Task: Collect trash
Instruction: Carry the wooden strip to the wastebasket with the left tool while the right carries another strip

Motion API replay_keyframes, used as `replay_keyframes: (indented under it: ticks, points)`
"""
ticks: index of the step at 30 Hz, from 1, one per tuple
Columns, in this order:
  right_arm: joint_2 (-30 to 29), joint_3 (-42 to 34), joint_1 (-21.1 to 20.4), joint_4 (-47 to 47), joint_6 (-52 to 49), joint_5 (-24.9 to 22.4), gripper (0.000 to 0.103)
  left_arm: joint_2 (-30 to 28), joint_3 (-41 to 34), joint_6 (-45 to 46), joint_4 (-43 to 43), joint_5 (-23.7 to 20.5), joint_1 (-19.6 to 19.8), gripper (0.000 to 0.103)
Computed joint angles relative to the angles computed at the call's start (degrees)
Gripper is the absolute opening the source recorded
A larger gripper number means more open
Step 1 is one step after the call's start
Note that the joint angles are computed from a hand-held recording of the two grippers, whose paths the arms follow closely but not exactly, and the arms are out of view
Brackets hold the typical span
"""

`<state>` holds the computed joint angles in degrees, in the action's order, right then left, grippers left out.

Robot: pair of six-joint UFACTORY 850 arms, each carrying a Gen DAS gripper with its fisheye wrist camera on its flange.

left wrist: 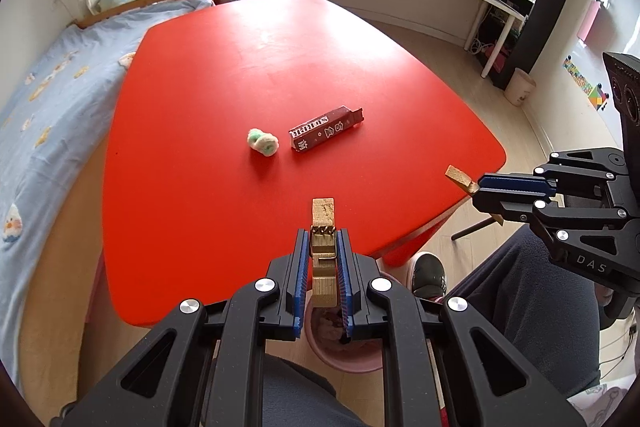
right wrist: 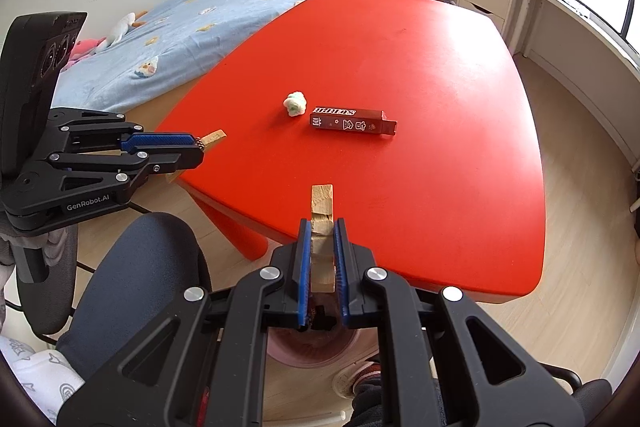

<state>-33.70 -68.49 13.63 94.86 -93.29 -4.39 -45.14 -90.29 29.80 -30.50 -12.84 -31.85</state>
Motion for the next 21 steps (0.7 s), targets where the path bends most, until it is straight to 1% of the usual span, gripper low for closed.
replay_keyframes:
  ticks: [1, 3, 7, 10, 16, 21]
  points:
    - [0.4, 0.7, 0.0, 2.8, -2.7, -0.1, 0.011, 0.3, 0.6, 2.2, -2.1, -0.1, -0.1, 0.014]
    - [0.9, 1.6, -0.1, 3.3, -3.1, -0.6, 0.011, 0.9, 1.7, 5.4, -5.0, -0.2, -0.5, 0.014]
    - [1.6, 2.9, -0.2, -2.5, 2.2, -1.8, 0.011, 2.2, 4.2, 11.6, -10.9, -0.6, -1.1, 0.014]
    - [1.8, 3.7, 0.0, -5.3, 4.7, -2.3, 0.011, 2.8, 5.6, 13.9, -12.8, -0.9, -1.5, 0.014]
    - [1.9, 5.0, 0.2, -7.8, 7.0, -3.6, 0.011, 3.2, 6.8, 14.0, -12.1, -1.9, -2.1, 0.014]
    - [1.7, 5.2, 0.4, -7.8, 7.2, -3.9, 0.011, 3.2, 6.9, 14.1, -12.2, -2.4, -2.3, 0.014]
